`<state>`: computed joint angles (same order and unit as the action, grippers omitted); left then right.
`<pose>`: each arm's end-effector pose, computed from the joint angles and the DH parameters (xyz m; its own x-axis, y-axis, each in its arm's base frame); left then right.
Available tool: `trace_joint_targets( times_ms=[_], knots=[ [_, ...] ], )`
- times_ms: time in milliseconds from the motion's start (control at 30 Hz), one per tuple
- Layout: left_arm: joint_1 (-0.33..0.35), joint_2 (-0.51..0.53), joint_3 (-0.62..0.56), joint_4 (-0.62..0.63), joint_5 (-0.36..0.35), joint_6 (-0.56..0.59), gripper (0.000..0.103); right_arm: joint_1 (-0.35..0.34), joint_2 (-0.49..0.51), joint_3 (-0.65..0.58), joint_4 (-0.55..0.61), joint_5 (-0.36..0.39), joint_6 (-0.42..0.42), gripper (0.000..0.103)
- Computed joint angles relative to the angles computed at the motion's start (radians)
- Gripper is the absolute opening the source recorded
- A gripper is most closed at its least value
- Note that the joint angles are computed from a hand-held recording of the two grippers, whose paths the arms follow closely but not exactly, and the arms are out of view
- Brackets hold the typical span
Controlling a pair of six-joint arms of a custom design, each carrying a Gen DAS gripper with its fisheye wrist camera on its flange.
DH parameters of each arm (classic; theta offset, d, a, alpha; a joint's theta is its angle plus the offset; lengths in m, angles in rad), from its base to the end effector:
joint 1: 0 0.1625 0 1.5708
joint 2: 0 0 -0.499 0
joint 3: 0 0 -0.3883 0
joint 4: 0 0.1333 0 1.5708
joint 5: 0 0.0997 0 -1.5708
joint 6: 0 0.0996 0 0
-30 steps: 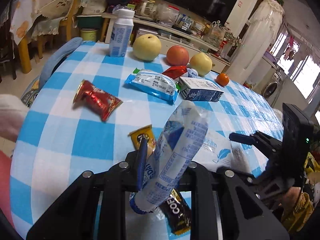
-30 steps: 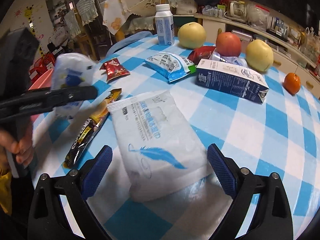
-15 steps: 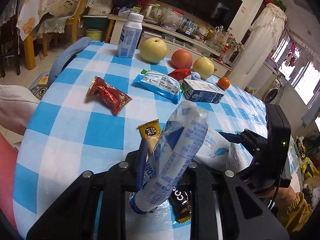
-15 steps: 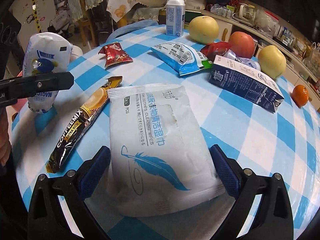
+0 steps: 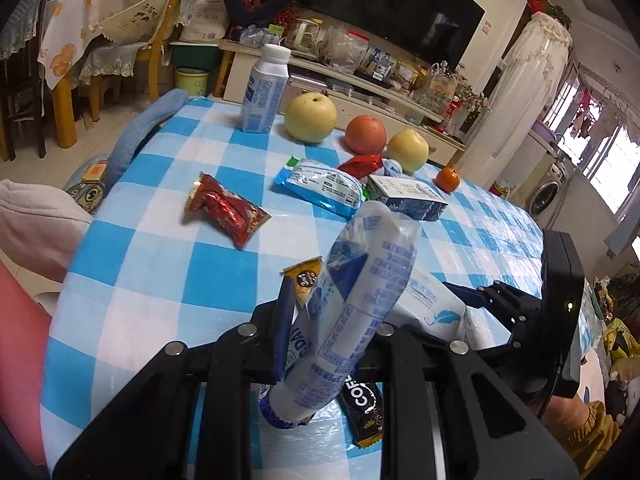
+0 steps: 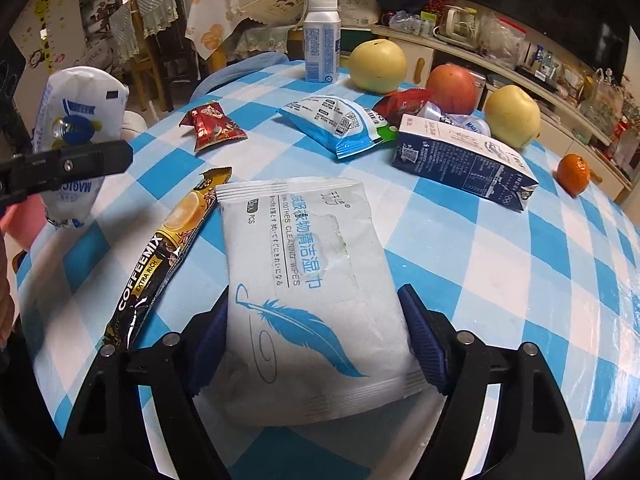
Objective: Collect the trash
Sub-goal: 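Hold the white bag with the left tool while the right tool grasps the wipes packet, then drop the white bag into the pink bucket while the right tool drops the wipes packet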
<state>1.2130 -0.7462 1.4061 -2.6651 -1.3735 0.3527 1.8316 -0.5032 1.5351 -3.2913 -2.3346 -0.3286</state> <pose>-0.1387 -0.8073 0.2166 -0.7793 0.5433 -0.3122 0.6254 0.7054 -0.3335 0.2580 -0.7168 0.0777 -0.7035 -0.0151 0.7106 -0.4502 0.7831 -0.4291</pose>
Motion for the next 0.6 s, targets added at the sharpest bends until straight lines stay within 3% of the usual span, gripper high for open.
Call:
trace_joint_targets(
  times_ms=[333,600],
  knots=[
    [0.009,-0.033,0.005,-0.081,0.035,-0.011,0.024,0.045,0.002,0.014,-0.119,-0.001,0.042,0.079],
    [0.018,-0.064,-0.003,-0.16,0.105,-0.009,0.024,0.094,0.024,-0.046,-0.08,0.024,0.068,0.079]
  ],
)
